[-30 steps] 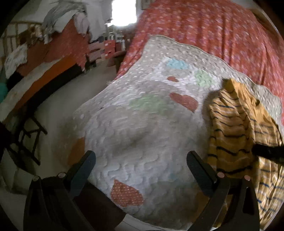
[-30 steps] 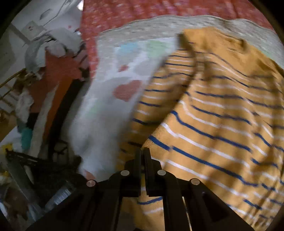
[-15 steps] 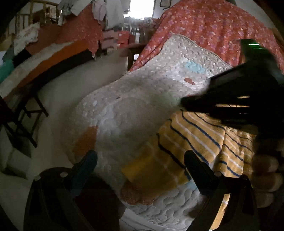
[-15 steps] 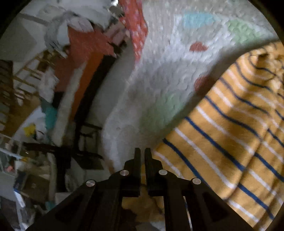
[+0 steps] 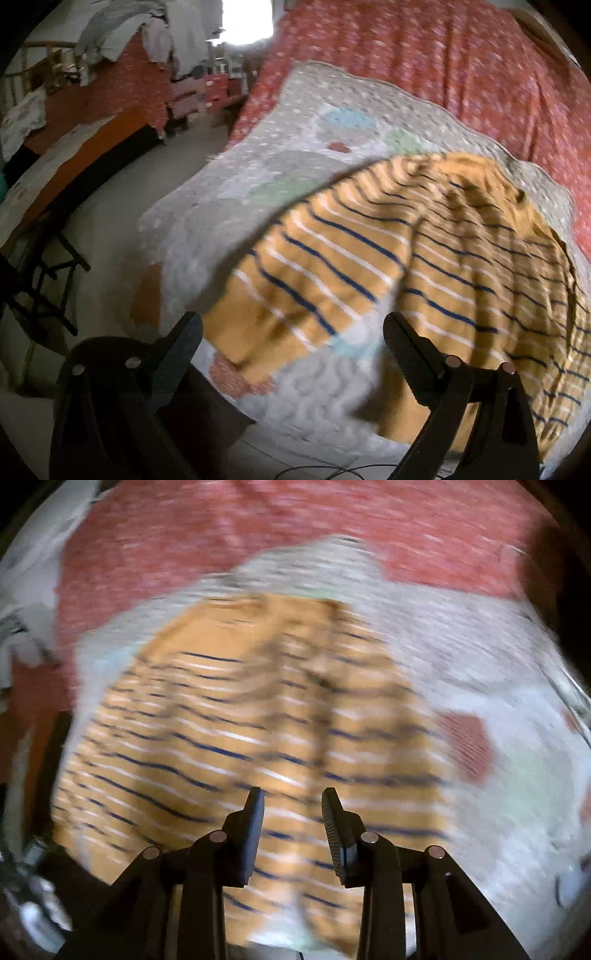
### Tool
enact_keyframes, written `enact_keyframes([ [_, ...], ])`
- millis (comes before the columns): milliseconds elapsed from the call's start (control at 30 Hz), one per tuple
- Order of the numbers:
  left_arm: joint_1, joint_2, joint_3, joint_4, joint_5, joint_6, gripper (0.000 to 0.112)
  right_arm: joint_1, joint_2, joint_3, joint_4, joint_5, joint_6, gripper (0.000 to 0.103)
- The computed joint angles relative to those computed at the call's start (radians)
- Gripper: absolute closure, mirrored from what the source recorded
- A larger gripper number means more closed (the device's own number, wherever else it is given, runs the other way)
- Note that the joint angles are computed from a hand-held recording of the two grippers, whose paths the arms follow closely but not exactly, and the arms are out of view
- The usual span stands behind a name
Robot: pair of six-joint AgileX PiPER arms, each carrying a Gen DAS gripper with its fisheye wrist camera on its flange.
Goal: Fold small clothes
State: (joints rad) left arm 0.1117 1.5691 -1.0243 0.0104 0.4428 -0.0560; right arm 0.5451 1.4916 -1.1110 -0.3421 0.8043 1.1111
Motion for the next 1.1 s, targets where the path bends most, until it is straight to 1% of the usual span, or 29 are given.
enact_keyframes([
  [67,-0.041,-0.019,0.011,0.024,0.015,-0.019,0.015,0.024,-0.033,0.089,-0.029,-0.042,0.045,0.068],
  [167,-0.128,-0.057,0.035,0.143,0.023,-0.110,0.015,0.087,0.013,0.121,-0.105,-0.072,0.129,0.068],
  [200,-0.154,-0.069,0.046,0.188,0.024,-0.144,0.015,0.096,0.055,0.103,-0.134,-0.066,0.148,0.068],
  [233,-0.170,-0.075,0.051,0.216,0.025,-0.164,0.015,0.125,0.093,0.092,-0.199,-0.021,0.205,0.068],
  [300,-0.203,-0.090,0.056,0.270,0.041,-0.205,0.015,0.194,0.150,0.083,-0.314,0.104,0.347,0.068],
  [333,-0.215,-0.096,0.060,0.291,0.047,-0.222,0.015,0.210,0.151,0.097,-0.338,0.121,0.404,0.068],
  [367,-0.223,-0.098,0.059,0.308,0.055,-0.237,0.015,0.215,0.134,0.134,-0.361,0.105,0.465,0.067],
  [400,-0.232,-0.099,0.058,0.327,0.063,-0.252,0.015,0.223,0.117,0.162,-0.377,0.095,0.514,0.063],
  [467,-0.243,-0.096,0.058,0.350,0.073,-0.276,0.015,0.244,0.099,0.191,-0.396,0.080,0.555,0.061],
  [500,-0.251,-0.088,0.052,0.359,0.081,-0.288,0.015,0.265,0.088,0.207,-0.411,0.058,0.563,0.061],
  [567,-0.261,-0.076,0.045,0.355,0.092,-0.287,0.015,0.310,0.095,0.197,-0.424,0.058,0.546,0.061],
  [600,-0.270,-0.072,0.045,0.358,0.095,-0.289,0.015,0.329,0.107,0.187,-0.416,0.048,0.518,0.061],
  [633,-0.281,-0.069,0.046,0.365,0.098,-0.294,0.015,0.325,0.125,0.186,-0.411,0.023,0.492,0.059],
  [667,-0.291,-0.069,0.049,0.369,0.099,-0.295,0.015,0.324,0.160,0.169,-0.385,0.017,0.439,0.057],
  [700,-0.298,-0.075,0.061,0.374,0.094,-0.299,0.015,0.329,0.193,0.150,-0.364,0.031,0.403,0.054],
  [733,-0.306,-0.078,0.067,0.380,0.091,-0.300,0.015,0.335,0.246,0.126,-0.353,0.060,0.361,0.054],
  [800,-0.316,-0.084,0.076,0.395,0.089,-0.306,0.015,0.373,0.297,0.111,-0.403,0.104,0.356,0.054],
  [833,-0.316,-0.087,0.078,0.397,0.089,-0.306,0.015,0.387,0.305,0.101,-0.408,0.127,0.333,0.068],
  [867,-0.314,-0.089,0.080,0.396,0.089,-0.305,0.015,0.386,0.295,0.100,-0.399,0.131,0.315,0.084],
  [900,-0.308,-0.088,0.077,0.392,0.091,-0.301,0.015,0.360,0.244,0.119,-0.375,0.104,0.299,0.097],
  [967,-0.304,-0.080,0.070,0.386,0.092,-0.304,0.015,0.302,0.113,0.187,-0.351,0.017,0.338,0.097],
  [1000,-0.301,-0.077,0.068,0.378,0.092,-0.300,0.015,0.260,0.028,0.209,-0.353,0.014,0.352,0.097],
  [1067,-0.299,-0.068,0.064,0.366,0.096,-0.289,0.015,0.211,-0.056,0.206,-0.380,0.070,0.349,0.098],
  [1100,-0.300,-0.065,0.063,0.362,0.097,-0.285,0.015,0.142,-0.102,0.194,-0.397,0.119,0.313,0.098],
])
